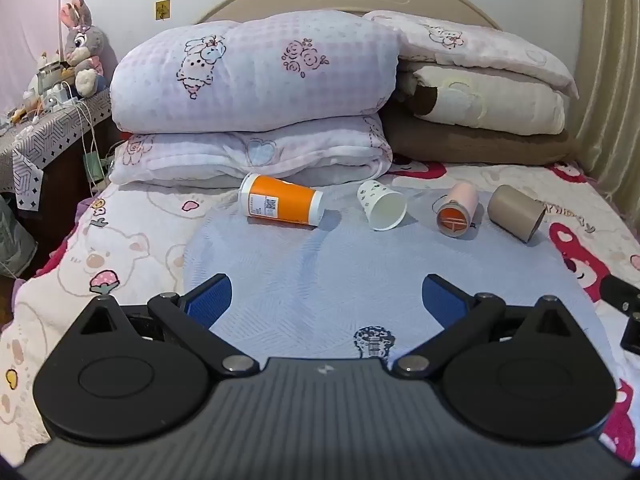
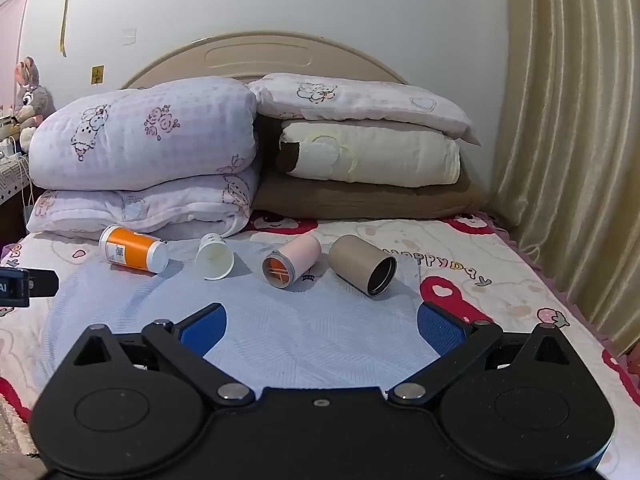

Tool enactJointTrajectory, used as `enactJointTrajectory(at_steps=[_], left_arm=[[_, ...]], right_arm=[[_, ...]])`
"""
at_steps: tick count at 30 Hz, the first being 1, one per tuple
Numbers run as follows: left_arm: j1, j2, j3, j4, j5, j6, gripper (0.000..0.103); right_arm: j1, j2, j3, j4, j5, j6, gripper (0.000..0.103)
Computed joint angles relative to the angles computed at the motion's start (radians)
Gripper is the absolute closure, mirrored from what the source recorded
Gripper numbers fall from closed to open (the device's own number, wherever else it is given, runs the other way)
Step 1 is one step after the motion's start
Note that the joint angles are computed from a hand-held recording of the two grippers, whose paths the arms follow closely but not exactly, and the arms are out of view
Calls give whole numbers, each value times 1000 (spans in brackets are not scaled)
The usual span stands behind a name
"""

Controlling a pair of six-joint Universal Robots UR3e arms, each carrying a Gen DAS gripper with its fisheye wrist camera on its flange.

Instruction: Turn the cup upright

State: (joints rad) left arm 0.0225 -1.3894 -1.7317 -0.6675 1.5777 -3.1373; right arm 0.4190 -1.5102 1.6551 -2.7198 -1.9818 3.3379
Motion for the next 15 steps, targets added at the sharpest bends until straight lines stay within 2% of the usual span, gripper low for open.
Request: enactJointTrajectory(at_steps=[3, 4, 6, 15], left_arm=[[-4, -4, 5, -2, 7, 10, 0], [38, 18, 1, -17, -32, 35, 0], [56, 22, 4, -26, -56, 45, 0], [6, 36, -20, 26, 10, 31, 0]], right_arm=[[-1, 4, -6, 3, 6, 9, 0], [-1, 6, -8, 2, 7, 10, 0], [1, 10, -12, 2, 6, 12, 0], [0, 20, -13, -1, 15, 15, 0]])
